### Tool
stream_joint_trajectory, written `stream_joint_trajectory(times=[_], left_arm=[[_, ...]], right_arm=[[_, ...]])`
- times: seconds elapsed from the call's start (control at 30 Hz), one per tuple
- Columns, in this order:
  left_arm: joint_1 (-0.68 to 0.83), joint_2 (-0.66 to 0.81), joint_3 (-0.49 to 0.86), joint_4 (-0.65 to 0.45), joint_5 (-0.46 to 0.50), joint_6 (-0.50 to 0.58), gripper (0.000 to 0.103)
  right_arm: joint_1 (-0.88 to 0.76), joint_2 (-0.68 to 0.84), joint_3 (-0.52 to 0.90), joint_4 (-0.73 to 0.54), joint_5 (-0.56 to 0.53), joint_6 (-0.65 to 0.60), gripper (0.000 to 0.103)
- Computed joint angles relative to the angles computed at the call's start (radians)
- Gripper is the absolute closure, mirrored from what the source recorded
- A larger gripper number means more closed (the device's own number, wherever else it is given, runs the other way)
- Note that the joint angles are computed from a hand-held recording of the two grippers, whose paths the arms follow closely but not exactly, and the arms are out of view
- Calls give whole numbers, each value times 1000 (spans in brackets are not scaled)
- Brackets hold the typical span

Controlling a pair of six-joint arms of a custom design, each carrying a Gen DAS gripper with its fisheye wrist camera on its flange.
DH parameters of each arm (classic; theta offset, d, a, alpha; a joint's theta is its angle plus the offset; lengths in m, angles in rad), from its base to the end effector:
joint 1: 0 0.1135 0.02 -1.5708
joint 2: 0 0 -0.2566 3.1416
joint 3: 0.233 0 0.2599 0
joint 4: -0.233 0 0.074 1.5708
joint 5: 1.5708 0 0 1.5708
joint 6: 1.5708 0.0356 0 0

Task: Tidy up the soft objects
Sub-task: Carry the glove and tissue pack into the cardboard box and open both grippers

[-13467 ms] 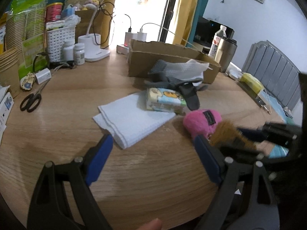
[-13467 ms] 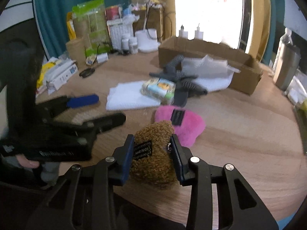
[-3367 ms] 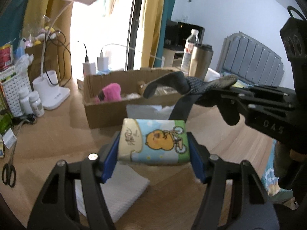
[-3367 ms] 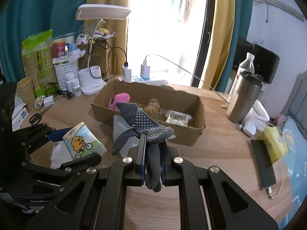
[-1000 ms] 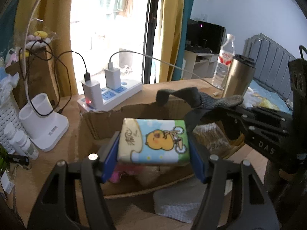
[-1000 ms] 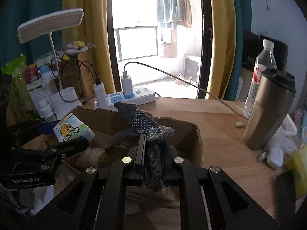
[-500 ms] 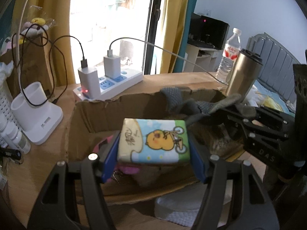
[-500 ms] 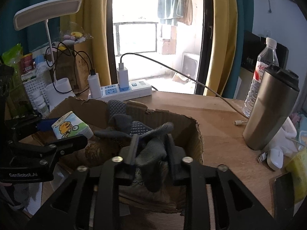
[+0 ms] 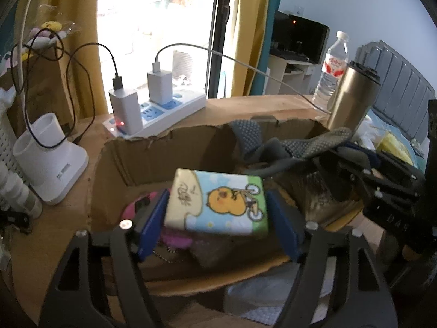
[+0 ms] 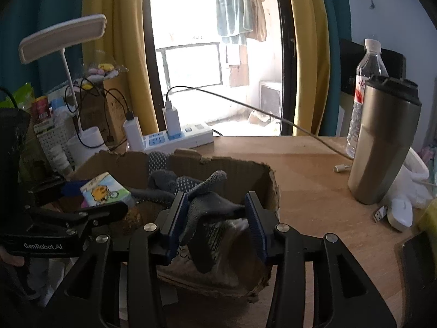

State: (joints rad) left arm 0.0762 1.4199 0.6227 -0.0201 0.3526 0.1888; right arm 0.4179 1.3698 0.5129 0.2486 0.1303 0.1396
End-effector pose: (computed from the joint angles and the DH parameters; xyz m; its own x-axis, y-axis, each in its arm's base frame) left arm 0.2747 0.0086 0.1499 -0.6834 0.1245 -0.7193 0.2977 0.9472 -0.1190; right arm 0.2481 0.1051 0.1506 -0.5596 -0.0975 -0.8230 -0.2293 0.9725 0.0407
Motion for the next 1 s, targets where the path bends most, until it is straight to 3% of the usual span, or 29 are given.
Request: stream_joint_trajectory(times=[0.23, 0.43, 0.53, 0.6, 0.63, 1.0], left_arm=[[-24, 3, -3, 6, -36, 0, 27], [-7, -21, 0, -9, 5, -13, 26], [8, -73, -17, -11, 39, -18, 20], [17, -110, -36, -1, 60, -16, 15], [23, -130, -44, 0, 70, -16, 14], [191, -322, -69, -105, 202, -3, 13]], right_arm=[[-11, 10, 5, 0, -27, 8, 48], [-12, 14, 5, 7, -29, 16, 46], [-8, 12, 12, -6, -23, 13, 42], [4, -4, 12, -11, 10, 14, 28], [8, -18, 12, -16, 26, 14, 27], [105, -236, 32, -226, 191, 59, 22]])
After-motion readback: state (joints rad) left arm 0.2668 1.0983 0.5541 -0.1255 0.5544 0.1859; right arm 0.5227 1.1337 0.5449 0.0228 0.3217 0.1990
